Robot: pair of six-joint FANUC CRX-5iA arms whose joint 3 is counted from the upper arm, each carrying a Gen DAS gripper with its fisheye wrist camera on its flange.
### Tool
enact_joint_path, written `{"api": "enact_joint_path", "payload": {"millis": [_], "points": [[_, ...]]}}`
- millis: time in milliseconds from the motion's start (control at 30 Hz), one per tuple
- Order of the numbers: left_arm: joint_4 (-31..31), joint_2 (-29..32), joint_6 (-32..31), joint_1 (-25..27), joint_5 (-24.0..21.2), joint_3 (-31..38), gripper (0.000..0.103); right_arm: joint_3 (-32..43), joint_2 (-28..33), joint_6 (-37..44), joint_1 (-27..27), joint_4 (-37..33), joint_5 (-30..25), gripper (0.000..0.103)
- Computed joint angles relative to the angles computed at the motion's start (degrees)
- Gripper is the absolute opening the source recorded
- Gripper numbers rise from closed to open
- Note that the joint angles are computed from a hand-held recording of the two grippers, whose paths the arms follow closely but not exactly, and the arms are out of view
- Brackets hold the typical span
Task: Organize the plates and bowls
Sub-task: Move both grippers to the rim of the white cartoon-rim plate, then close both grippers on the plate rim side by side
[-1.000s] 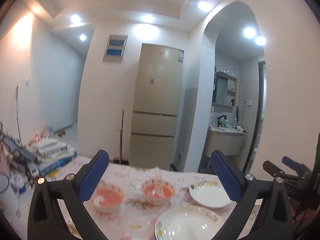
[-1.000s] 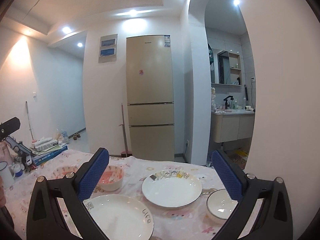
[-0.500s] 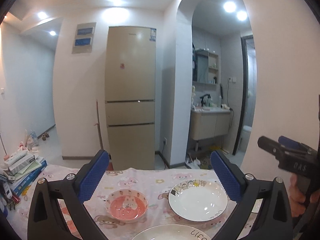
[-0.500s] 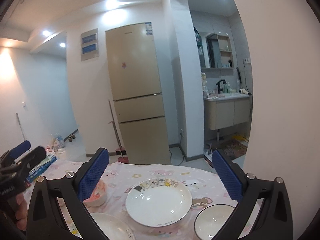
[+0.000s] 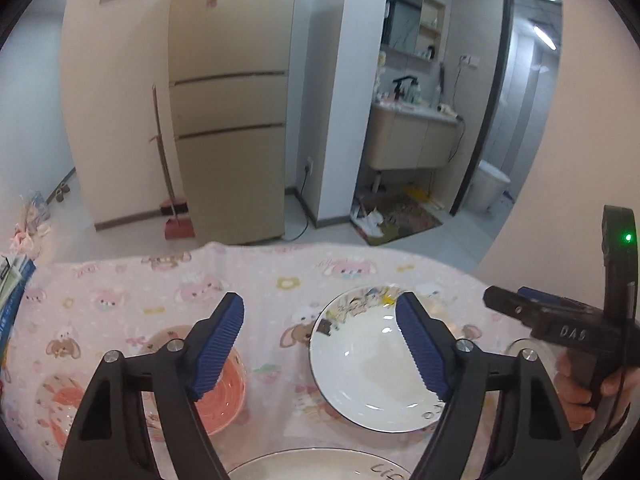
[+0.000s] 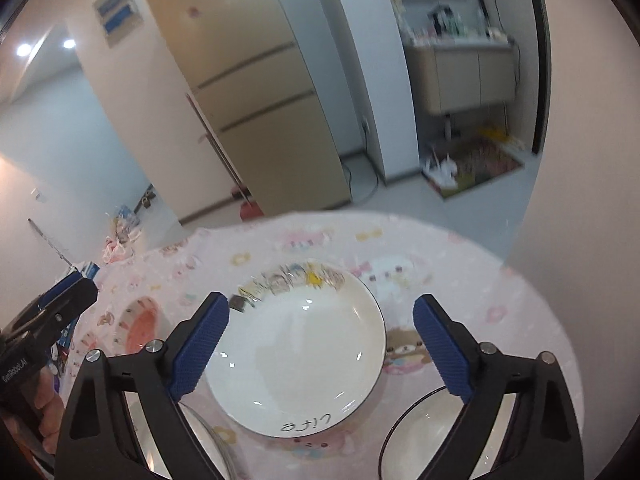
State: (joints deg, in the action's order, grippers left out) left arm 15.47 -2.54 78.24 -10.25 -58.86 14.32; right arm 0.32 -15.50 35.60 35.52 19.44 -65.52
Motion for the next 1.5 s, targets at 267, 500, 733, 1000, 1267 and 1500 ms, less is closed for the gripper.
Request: {"api": "enact_joint_path", "payload": {"millis": [267,500,733,1000,1267,1500], "points": [[2.26,7.97,-0.1,0.64,-7.99,1.84,0.064,3.26,3.63,10.7,-13.01,-21.07,-1.07,0.09],[8.2,10.27,-0.41,2.82,-10.42,0.54,0.063,5.69,5.98,15.29,-17.61,-30.13,-3.7,0.077],[9.47,11.65,-0.33,2.69,-11.42,0.8,0.054,6.11,6.5,17.46,-18.66,-32.06,-3.82,0.065],[12.03,11.01,-3.68,3.09,-8.87,-1.4,0.048,6.78,8.39,19.87,-16.75,-29.89,-5.59,0.038],[2.88,11.2,0.12,-0.21,-9.59,2.01,0.042,6.63,8.43,21.29,-16.84,-29.59,-5.8,0.036],[-0.51,13.18,2.4,-1.26,-13.13,4.73,0.042,7.15,9.41,20.01,-15.34,-25.98,-8.39,0.016]]}}
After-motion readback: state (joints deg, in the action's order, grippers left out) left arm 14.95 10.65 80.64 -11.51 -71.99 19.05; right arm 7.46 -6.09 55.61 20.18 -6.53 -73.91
